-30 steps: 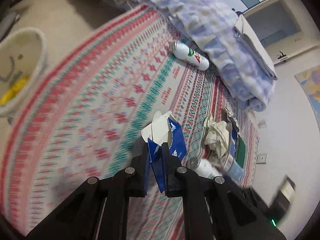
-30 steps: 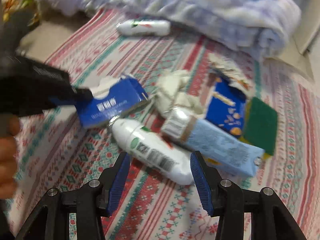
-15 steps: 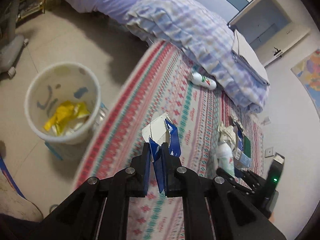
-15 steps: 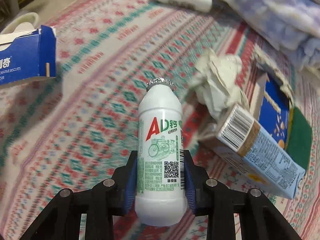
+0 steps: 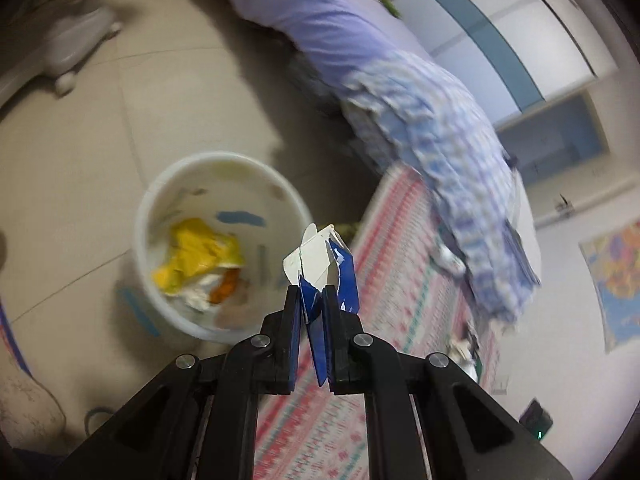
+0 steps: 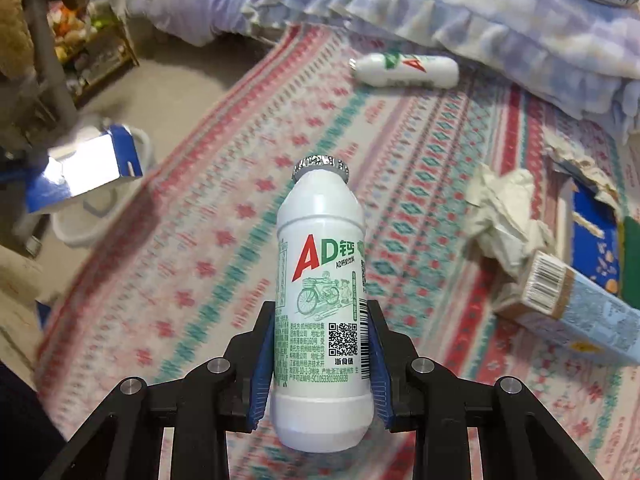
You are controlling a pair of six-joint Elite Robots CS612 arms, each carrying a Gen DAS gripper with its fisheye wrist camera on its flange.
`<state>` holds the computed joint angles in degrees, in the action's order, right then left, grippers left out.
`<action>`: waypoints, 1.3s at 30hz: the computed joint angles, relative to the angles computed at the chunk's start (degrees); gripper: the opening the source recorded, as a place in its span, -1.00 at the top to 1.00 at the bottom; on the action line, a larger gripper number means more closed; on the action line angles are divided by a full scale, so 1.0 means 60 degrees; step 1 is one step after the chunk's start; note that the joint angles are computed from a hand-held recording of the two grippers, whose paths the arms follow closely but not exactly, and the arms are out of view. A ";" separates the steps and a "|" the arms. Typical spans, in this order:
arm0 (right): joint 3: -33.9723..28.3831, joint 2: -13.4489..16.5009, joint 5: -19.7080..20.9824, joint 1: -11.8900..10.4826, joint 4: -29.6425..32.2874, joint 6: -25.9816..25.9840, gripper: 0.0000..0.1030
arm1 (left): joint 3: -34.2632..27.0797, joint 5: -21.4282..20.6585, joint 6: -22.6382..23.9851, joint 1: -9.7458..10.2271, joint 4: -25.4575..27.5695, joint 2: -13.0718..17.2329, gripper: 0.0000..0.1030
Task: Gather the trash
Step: 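Drop the blue box into the bin with the left gripper while the right drops the AD bottle in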
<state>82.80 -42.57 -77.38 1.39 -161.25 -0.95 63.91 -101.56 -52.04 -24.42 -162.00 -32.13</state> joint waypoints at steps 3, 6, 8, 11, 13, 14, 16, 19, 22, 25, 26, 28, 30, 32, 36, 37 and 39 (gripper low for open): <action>-0.0097 0.0078 0.0389 0.0019 -0.0106 0.0392 0.29 | 0.0064 0.0212 -0.0382 0.0131 -0.0039 0.0009 0.80; -0.0314 0.0233 0.0603 0.0106 -0.0144 0.0612 0.29 | 0.0069 0.0260 -0.0452 0.0177 0.0048 0.0017 0.80; -0.0483 0.0346 0.0860 0.0148 -0.0094 0.0776 0.29 | 0.0008 0.0018 -0.0539 0.0240 0.0041 0.0073 0.80; -0.0713 0.0509 0.1405 0.0195 -0.0053 0.1095 0.29 | -0.0015 0.0125 -0.0586 0.0303 0.0167 0.0081 0.80; -0.0887 0.0633 0.1783 0.0229 0.0000 0.1334 0.29 | -0.0040 0.0164 -0.0649 0.0335 0.0239 0.0097 0.80; -0.0959 0.0683 0.1979 0.0246 0.0035 0.1458 0.29 | -0.0067 0.0111 -0.0679 0.0357 0.0273 0.0121 0.80; -0.1135 0.0801 0.2349 0.0306 0.0099 0.1736 0.29 | -0.0116 -0.0024 -0.0784 0.0404 0.0280 0.0180 0.80; -0.1411 0.0982 0.2789 0.0417 0.0176 0.2057 0.29 | -0.0213 0.0070 -0.0880 0.0417 0.0372 0.0240 0.80; -0.1728 0.1157 0.2899 0.0579 0.0251 0.2227 0.29 | -0.0206 0.0127 -0.0954 0.0410 0.0394 0.0254 0.80; -0.2116 0.1361 0.3088 0.0749 0.0348 0.2379 0.29 | -0.0291 0.0198 -0.1156 0.0425 0.0266 0.0347 0.79; -0.2206 0.1406 0.3122 0.0786 0.0362 0.2409 0.29 | -0.0331 0.0345 -0.1240 0.0423 0.0316 0.0370 0.75; -0.2461 0.1543 0.3209 0.0893 0.0379 0.2512 0.29 | -0.0517 0.0496 -0.1557 0.0446 0.0695 0.0457 0.49; -0.2739 0.1715 0.3326 0.0979 0.0282 0.2806 0.29 | -0.0662 0.0171 -0.1957 0.0514 0.0877 0.0565 -0.01; -0.3073 0.1913 0.3396 0.1066 0.0236 0.3027 0.29 | -0.0576 -0.0029 -0.2324 0.0554 0.0565 0.0589 -0.11; -0.3890 0.2321 0.3382 0.1263 0.0662 0.3147 0.29 | -0.0311 0.0138 -0.2396 0.0580 0.0283 0.0428 -0.11; -0.4124 0.2426 0.3321 0.1309 0.0844 0.3137 0.29 | -0.0200 0.0349 -0.2378 0.0576 0.0273 0.0342 -0.11; -0.4474 0.2591 0.3230 0.1364 0.1092 0.3172 0.28 | -0.0061 0.0547 -0.2371 0.0585 0.0281 0.0245 -0.11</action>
<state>55.96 -27.02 -58.00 9.58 -154.70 18.08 63.54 -98.28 -66.26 -20.92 -160.31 -30.66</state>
